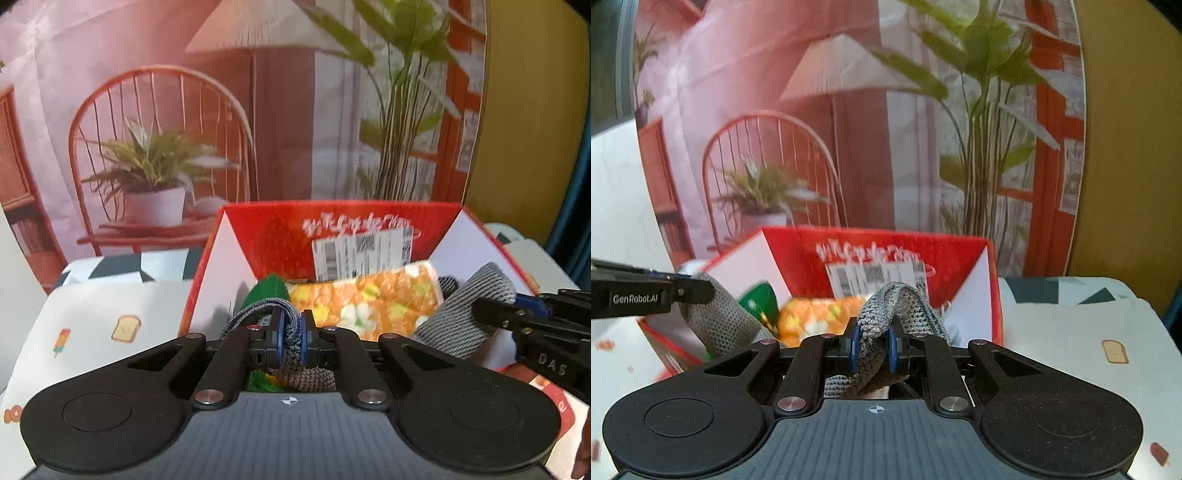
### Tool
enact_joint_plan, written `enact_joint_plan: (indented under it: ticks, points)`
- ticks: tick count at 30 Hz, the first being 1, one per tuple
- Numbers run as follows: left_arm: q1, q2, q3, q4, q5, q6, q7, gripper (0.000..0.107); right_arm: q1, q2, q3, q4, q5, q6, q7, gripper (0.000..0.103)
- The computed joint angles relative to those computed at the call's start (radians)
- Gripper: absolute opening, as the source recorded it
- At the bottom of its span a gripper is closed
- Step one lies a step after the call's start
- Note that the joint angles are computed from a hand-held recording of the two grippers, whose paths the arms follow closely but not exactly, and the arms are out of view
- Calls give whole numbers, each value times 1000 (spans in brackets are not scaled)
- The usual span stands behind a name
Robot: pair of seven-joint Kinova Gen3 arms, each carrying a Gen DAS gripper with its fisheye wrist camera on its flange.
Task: Organize soft objects
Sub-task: 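Open both grippers to drop the grey mitt into the box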
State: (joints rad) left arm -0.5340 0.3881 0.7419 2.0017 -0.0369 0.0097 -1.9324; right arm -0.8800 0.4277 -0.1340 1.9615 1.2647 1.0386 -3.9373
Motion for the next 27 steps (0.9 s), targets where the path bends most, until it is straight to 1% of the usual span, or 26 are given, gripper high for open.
enact_joint_plan:
  ticks: [2, 4, 8, 10, 11, 12, 13, 14, 15, 16, 17, 18, 19, 20, 21, 22, 25, 27]
  points:
    - [19, 3, -23, -6, -3, 9, -3, 10, 6, -2, -1, 10, -6, -16, -27, 14]
    - [21, 1, -28, -13, 3, 25, -9, 10, 13, -7, -1, 18, -12, -31, -45, 14]
    - [-17, 10, 8, -28, 34, 55, -48, 10, 34, -13, 0, 12, -40, -62, -18, 14]
    - [-17, 7, 11, -36, 59, 68, -70, 12, 40, -16, 5, 7, -53, -71, 0, 14]
    - [-8, 3, 2, -37, 73, 69, -77, 14, 40, -18, 7, 8, -54, -75, 1, 15]
    - [-17, 5, 10, -41, 88, 77, -89, 20, 40, -22, 9, 9, -55, -79, 2, 18]
    - [-33, 7, 25, -42, 104, 80, -102, 33, 38, -24, 11, 8, -56, -75, 4, 20]
    - [-34, 3, 24, -38, 121, 74, -109, 41, 36, -27, 11, 6, -57, -69, 9, 27]
    - [-44, -3, 32, -28, 135, 60, -117, 57, 33, -29, 12, 5, -58, -62, 16, 31]
    - [-59, -9, 44, -17, 143, 44, -121, 68, 30, -32, 11, 1, -61, -50, 29, 32]
    - [-88, -13, 71, -5, 144, 32, -125, 73, 29, -34, 9, -3, -65, -42, 43, 36]
    - [-122, -13, 103, 3, 140, 27, -127, 81, 27, -35, 8, -9, -72, -30, 61, 44]
    - [-152, -13, 130, 8, 135, 27, -125, 86, 20, -34, 7, -16, -77, -11, 76, 49]
    - [-182, -14, 157, 13, 131, 25, -124, 88, 12, -34, 6, -22, -79, 10, 87, 59]
    - [-218, -12, 190, 19, 127, 24, -124, 92, 4, -33, 5, -27, -82, 31, 98, 66]
    - [-249, -9, 218, 18, 123, 30, -122, 96, 0, -33, 4, -34, -86, 46, 113, 69]
    - [-346, 2, 300, 18, 135, 56, -123, 102, -3, -41, -2, -42, -93, 58, 134, 77]
    - [-374, -5, 314, 13, 154, 82, -132, 103, -10, -39, -4, -53, -96, 75, 148, 94]
